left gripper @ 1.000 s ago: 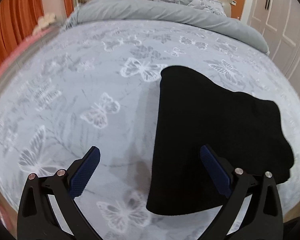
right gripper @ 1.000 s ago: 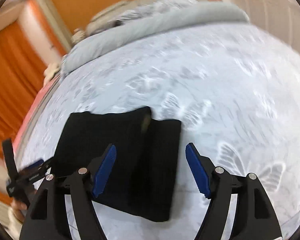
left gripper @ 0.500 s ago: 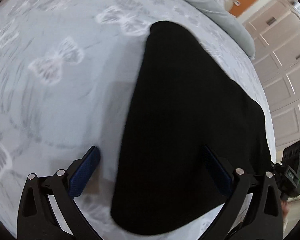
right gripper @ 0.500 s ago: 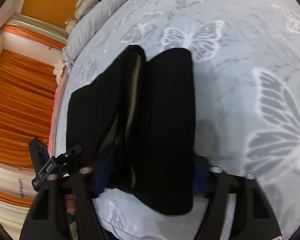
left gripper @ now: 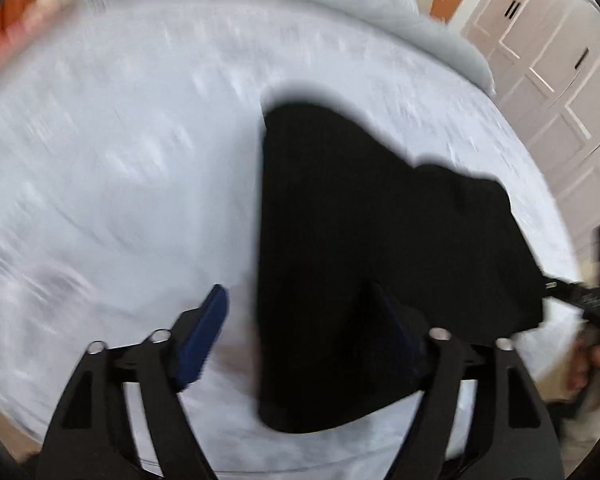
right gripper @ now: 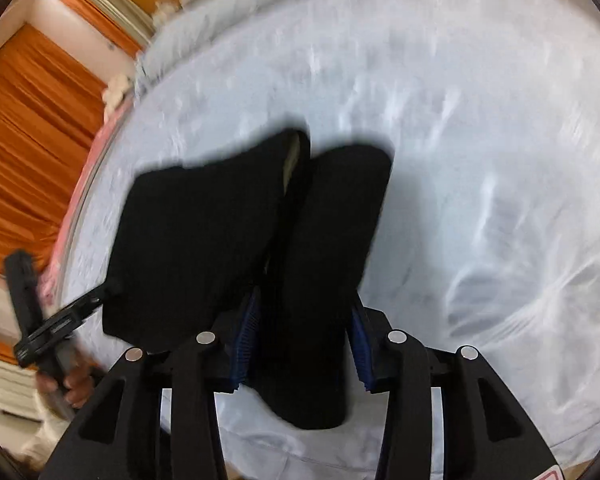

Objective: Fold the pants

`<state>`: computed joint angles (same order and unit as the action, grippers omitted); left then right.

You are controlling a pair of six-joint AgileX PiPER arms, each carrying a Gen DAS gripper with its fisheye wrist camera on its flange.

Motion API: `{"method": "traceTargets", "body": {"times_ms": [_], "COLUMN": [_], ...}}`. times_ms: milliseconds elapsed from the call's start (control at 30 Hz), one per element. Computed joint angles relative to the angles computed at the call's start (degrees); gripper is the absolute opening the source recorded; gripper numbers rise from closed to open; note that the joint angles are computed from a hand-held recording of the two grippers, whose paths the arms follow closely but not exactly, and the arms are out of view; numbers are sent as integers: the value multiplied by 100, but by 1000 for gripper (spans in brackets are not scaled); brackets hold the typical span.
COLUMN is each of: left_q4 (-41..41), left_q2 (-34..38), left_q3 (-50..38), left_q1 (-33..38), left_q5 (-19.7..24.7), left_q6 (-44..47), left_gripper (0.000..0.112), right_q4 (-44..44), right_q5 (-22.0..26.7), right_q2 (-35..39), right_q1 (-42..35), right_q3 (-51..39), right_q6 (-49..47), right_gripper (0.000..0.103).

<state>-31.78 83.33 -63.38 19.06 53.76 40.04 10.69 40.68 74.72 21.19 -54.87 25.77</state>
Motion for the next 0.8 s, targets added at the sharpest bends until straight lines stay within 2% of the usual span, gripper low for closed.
{"method": "traceTargets", "body": {"times_ms": [33, 133, 200, 267, 333, 400, 433, 467, 533, 567, 633, 700, 733, 800], "left_q4": [-170, -398, 203, 1349, 2431, 3102, 3219, 3127, 3023, 2844, 2711, 2644, 2681, 2784], "left_q2": [-385, -955, -1069, -973, -787, -644, -556, -632, -569, -650, -591, -569, -557, -515], "left_q3": [214, 496, 584, 640, 602, 604, 592, 731, 720, 796, 748, 743, 750, 757], "left_q1": [19, -123, -543, -1168, -1648, -1903, -1958, -1896, -1876, -1793, -1751, -1719, -1719, -1739], "left_q5": [-521, -1416, -1911, -2329, -2384, -2359, -2335, -2339, -2252, -2183, -2078, -2065, -2075, -2083], "left_q6": [142, 243, -297, -1322, -2257, -2767, -2848, -2700, -2605, -2411, -2333, -2305, -2355, -2445], "left_gripper": [96, 98, 98, 98, 98, 98, 98, 98, 98, 98, 98, 98, 98, 98], "right_q4": [-573, -1905, -1822, -1106, -805, -839, -1070, -1223, -1275, -1633, -2396, -3069, -3085, -2430], "right_q5": [-191, -654, -781, -774, -508, -521, -588, -685, -888, -916, -687, -208, -36, 182], "right_q2": [-139, -299, 47, 499, 1180, 1611, 1643, 1690, 1374, 1039, 572, 298, 366, 949], "right_q1": [195, 581, 585, 445, 469, 549, 611, 686, 756, 897, 1175, 1410, 1370, 1035], "right_q3": [-19, -65, -291, -523, -941, -1086, -1017, -1043, -884, -766, -738, -692, -679, -693], "right_q6": [522, 1821, 1641, 1004, 863, 913, 1074, 1113, 1120, 1333, 1961, 2480, 2458, 1970], "right_gripper": [44, 52, 57, 57, 57, 55, 47, 24, 22, 21, 20, 21, 22, 22]}}
